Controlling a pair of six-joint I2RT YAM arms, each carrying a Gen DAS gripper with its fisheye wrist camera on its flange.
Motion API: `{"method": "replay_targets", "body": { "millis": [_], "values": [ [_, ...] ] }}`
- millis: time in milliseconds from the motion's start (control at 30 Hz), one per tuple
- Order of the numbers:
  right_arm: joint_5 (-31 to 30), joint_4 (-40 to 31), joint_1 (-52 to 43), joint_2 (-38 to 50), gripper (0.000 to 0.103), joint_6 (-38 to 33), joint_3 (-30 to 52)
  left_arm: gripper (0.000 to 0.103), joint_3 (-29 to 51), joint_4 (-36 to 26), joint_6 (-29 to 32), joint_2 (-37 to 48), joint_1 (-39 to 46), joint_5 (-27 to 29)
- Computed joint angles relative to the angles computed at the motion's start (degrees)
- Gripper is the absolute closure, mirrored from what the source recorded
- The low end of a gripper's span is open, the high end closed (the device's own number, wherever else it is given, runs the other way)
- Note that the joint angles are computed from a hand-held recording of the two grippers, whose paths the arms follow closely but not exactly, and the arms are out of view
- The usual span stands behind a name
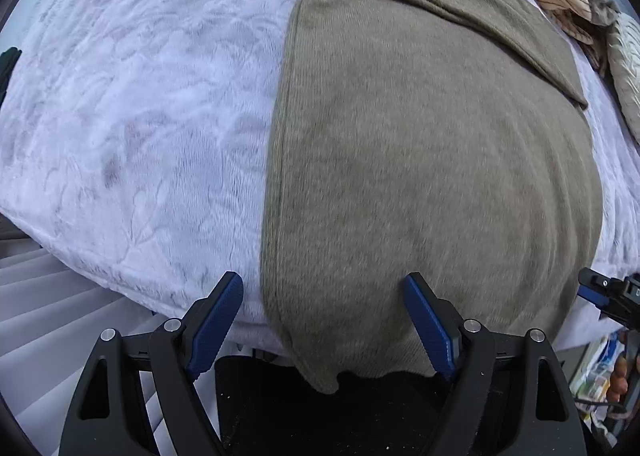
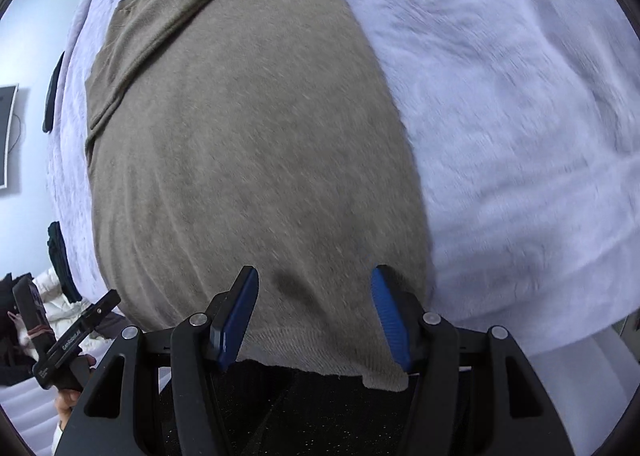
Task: Fold small clothes
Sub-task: 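Move both tools to the sweater hem, then grasp the hem with the right gripper while the left gripper grasps it too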
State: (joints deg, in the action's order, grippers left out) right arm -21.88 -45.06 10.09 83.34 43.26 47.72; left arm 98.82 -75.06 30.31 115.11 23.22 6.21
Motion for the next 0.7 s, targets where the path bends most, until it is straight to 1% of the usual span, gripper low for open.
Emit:
{"method": "replay_targets", "body": {
  "millis": [167, 200, 333, 400, 567, 600, 700],
  "values": [
    [0.8, 0.5, -0.2, -6.7, 0.04, 4.9, -7.1, 0.02, -9.8, 1.7, 9.0, -3.8, 6.3, 2.1],
    [0.9, 0.4, -0.2, -8.1, 0.04, 5.9, -8.3, 0.02, -13.7, 3.4, 11.0, -5.2, 7.7, 2.2],
    [0.5, 0.0, -0.3, -12.8, 0.04, 8.7, -12.4, 0.02, -19.0, 4.6, 13.3, -7.5, 8.9, 2.1],
    [0.2, 0.1, 0.0, -14.9, 0.04, 10.0, -14.1, 0.02, -23.1, 6.0, 14.4, -10.4, 9.5, 2.0],
    [-0.4, 2.0, 0.5, -18.5, 0.04, 11.0, -17.7, 0.02, -26.5, 7.2, 13.2, -12.9, 8.5, 2.4],
    [-0.5, 2.8, 0.5, -19.1, 0.04, 11.2, -18.4, 0.02, -25.3, 6.2, 11.8, -12.8, 7.3, 2.5],
    [-0.6, 4.5, 0.0, -18.9, 0.04, 10.2, -19.2, 0.02, -29.7, 10.7, 9.2, -13.0, 5.2, 3.0]
  ]
}}
